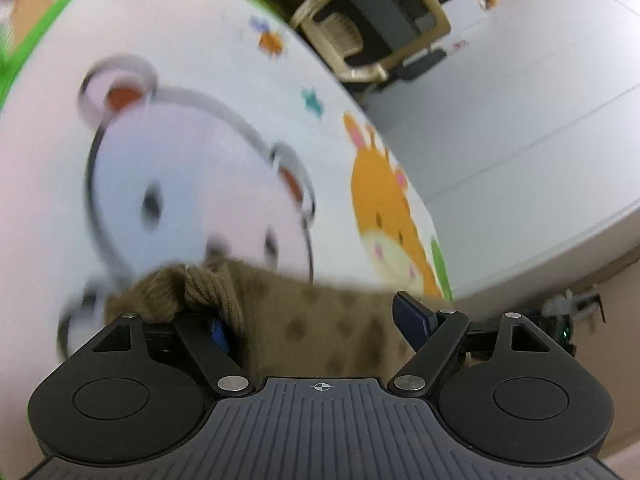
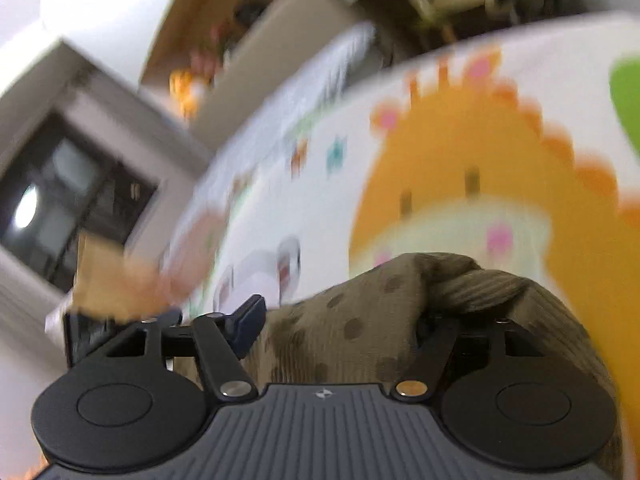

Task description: Fold clothes

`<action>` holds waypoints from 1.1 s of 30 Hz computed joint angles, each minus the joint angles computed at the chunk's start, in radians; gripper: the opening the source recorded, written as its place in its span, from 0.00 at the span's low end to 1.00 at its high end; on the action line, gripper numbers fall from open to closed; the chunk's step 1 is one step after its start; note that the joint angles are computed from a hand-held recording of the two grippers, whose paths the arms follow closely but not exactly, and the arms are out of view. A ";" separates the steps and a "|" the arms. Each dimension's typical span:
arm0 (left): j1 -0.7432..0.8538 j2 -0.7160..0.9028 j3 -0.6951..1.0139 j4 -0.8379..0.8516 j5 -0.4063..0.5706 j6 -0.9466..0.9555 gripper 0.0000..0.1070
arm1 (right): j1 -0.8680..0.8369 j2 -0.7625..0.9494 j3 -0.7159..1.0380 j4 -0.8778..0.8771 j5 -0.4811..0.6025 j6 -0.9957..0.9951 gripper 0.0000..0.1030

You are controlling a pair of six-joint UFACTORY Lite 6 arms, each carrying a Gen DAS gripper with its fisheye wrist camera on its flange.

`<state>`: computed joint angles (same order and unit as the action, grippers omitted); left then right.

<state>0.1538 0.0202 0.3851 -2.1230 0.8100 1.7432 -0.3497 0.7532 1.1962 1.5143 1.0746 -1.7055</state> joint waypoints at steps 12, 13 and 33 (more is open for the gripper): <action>-0.224 -0.113 0.106 -0.550 -0.359 0.559 0.80 | 0.116 -0.266 -0.272 0.635 -0.309 -0.758 0.57; -0.240 -0.128 0.100 -0.579 -0.341 0.600 0.80 | 0.143 -0.287 -0.297 0.668 -0.304 -0.809 0.57; -0.469 0.266 0.305 -0.984 -0.287 1.105 0.87 | 0.272 -0.442 -0.666 0.843 -0.334 -1.320 0.68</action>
